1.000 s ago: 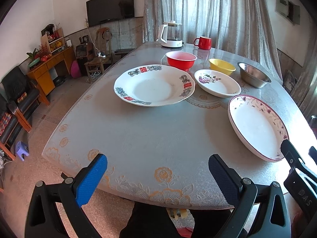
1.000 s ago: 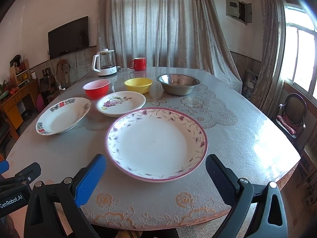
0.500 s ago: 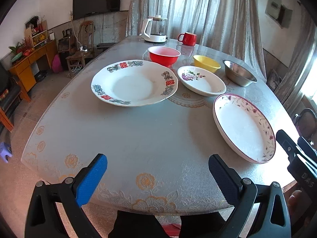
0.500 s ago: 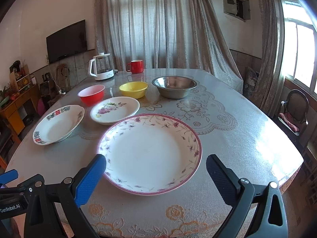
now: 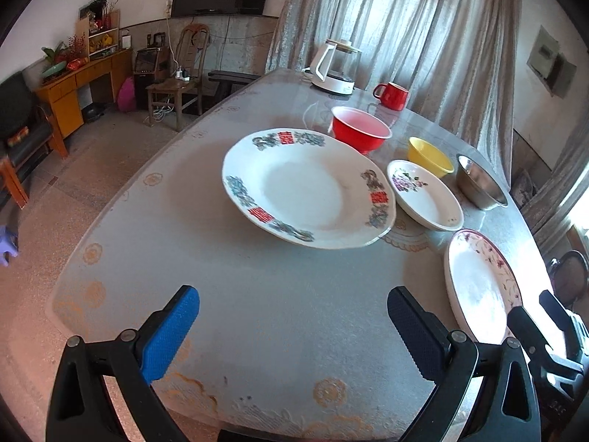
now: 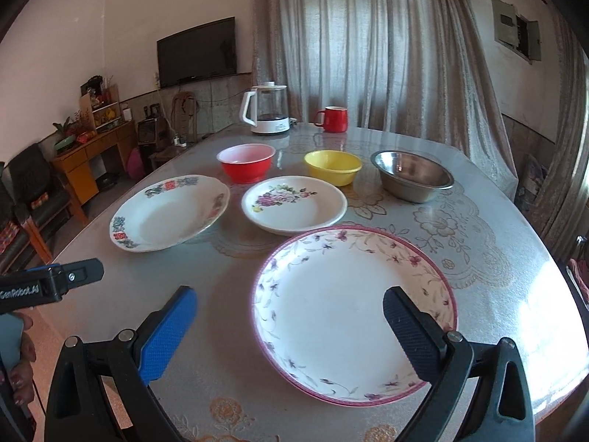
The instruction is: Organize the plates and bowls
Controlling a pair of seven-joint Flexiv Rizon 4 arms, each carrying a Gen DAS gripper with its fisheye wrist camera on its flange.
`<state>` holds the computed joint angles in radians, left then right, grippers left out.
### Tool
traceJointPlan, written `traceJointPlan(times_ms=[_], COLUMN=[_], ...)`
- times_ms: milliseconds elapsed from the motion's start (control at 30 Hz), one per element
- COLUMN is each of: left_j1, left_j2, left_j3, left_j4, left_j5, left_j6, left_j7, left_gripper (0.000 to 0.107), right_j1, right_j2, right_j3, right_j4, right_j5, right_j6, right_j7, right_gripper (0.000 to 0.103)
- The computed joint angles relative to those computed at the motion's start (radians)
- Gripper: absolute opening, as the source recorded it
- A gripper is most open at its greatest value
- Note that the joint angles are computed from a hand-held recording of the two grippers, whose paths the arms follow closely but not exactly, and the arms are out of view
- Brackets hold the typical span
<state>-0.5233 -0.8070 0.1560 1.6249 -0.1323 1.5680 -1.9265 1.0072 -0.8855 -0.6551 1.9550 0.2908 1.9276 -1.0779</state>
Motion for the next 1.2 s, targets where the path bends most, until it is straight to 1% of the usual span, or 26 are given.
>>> traceJointPlan(times_ms=[67,133,267,333,367,400,467,500,533,600,667,733,833,900,933,967,1033,1067,1100,1133,1200], left_j1=[0.074,0.126,0.247,0.309,0.354,0.383,0.389,0.385,0.396,0.462,0.492,0.471,0.453,0.462,0.460,0.459,0.467,0.469,0.483,0.487,0.452], left_j2=[0.000,-0.002,-0.014,-0.027,-0.037,-0.047,-0.063,-0.069,-0.075,-0.101,-0.123,-0.128,-0.142,-0.155,-0.160,-0.168,-0.186,-0.193,-0.201,-0.209,-0.214], left_j3=[-0.069,-0.111,-0.229,-0.297,-0.352,-0.387,-0.392,-0.385,-0.397,-0.489,-0.532,-0.503,-0.479,-0.496,-0.494,-0.495,-0.509,-0.514,-0.539,-0.551,-0.499], left_j4=[0.007,0.011,0.012,0.000,-0.007,-0.014,-0.035,-0.048,-0.056,-0.060,-0.086,-0.117,-0.154,-0.172,-0.183,-0.197,-0.227,-0.240,-0.245,-0.253,-0.288], left_j5=[-0.007,-0.026,-0.044,-0.053,-0.062,-0.077,-0.100,-0.106,-0.114,-0.125,-0.138,-0.162,-0.191,-0.212,-0.222,-0.231,-0.246,-0.256,-0.262,-0.271,-0.258], left_j6=[0.021,0.031,0.056,0.046,0.027,0.011,0.004,-0.003,-0.010,0.007,-0.023,-0.065,-0.090,-0.088,-0.092,-0.093,-0.103,-0.113,-0.104,-0.094,-0.102], left_j7=[0.030,0.046,0.121,0.173,0.206,0.226,0.248,0.259,0.275,0.332,0.380,0.393,0.412,0.429,0.431,0.435,0.451,0.455,0.475,0.498,0.495], left_gripper=[0.103,0.103,0.103,0.103,0.103,0.103,0.103,0.103,0.103,0.103,0.103,0.103,0.103,0.103,0.103,0.103,0.103,0.103,0.103,0.103,0.103], right_j1=[-0.044,-0.122,-0.275,-0.351,-0.388,-0.422,-0.476,-0.493,-0.492,-0.496,-0.502,-0.533,-0.552,-0.563,-0.574,-0.588,-0.620,-0.622,-0.624,-0.635,-0.638], right_j2=[0.015,0.036,0.051,0.043,0.036,0.026,0.005,-0.009,-0.022,-0.046,-0.069,-0.094,-0.128,-0.148,-0.158,-0.167,-0.189,-0.196,-0.202,-0.211,-0.220], right_j3=[0.053,0.145,0.320,0.405,0.448,0.484,0.543,0.560,0.555,0.553,0.552,0.586,0.602,0.612,0.627,0.646,0.695,0.696,0.699,0.716,0.719], right_j4=[-0.026,-0.064,-0.155,-0.207,-0.233,-0.262,-0.318,-0.342,-0.363,-0.403,-0.448,-0.497,-0.563,-0.599,-0.618,-0.638,-0.674,-0.687,-0.698,-0.712,-0.727], right_j5=[-0.037,-0.087,-0.181,-0.228,-0.252,-0.278,-0.325,-0.342,-0.350,-0.370,-0.396,-0.426,-0.460,-0.475,-0.484,-0.491,-0.499,-0.500,-0.500,-0.501,-0.501], right_j6=[0.012,0.018,-0.029,-0.062,-0.073,-0.099,-0.159,-0.170,-0.183,-0.201,-0.241,-0.266,-0.318,-0.343,-0.359,-0.378,-0.391,-0.399,-0.405,-0.405,-0.408], right_j7=[-0.017,-0.039,-0.044,-0.027,-0.015,-0.002,0.030,0.047,0.069,0.106,0.139,0.160,0.196,0.219,0.224,0.229,0.223,0.229,0.235,0.230,0.234], right_gripper=[0.103,0.101,0.095,0.091,0.088,0.087,0.083,0.082,0.082,0.082,0.082,0.082,0.082,0.081,0.079,0.075,0.074,0.072,0.069,0.068,0.068])
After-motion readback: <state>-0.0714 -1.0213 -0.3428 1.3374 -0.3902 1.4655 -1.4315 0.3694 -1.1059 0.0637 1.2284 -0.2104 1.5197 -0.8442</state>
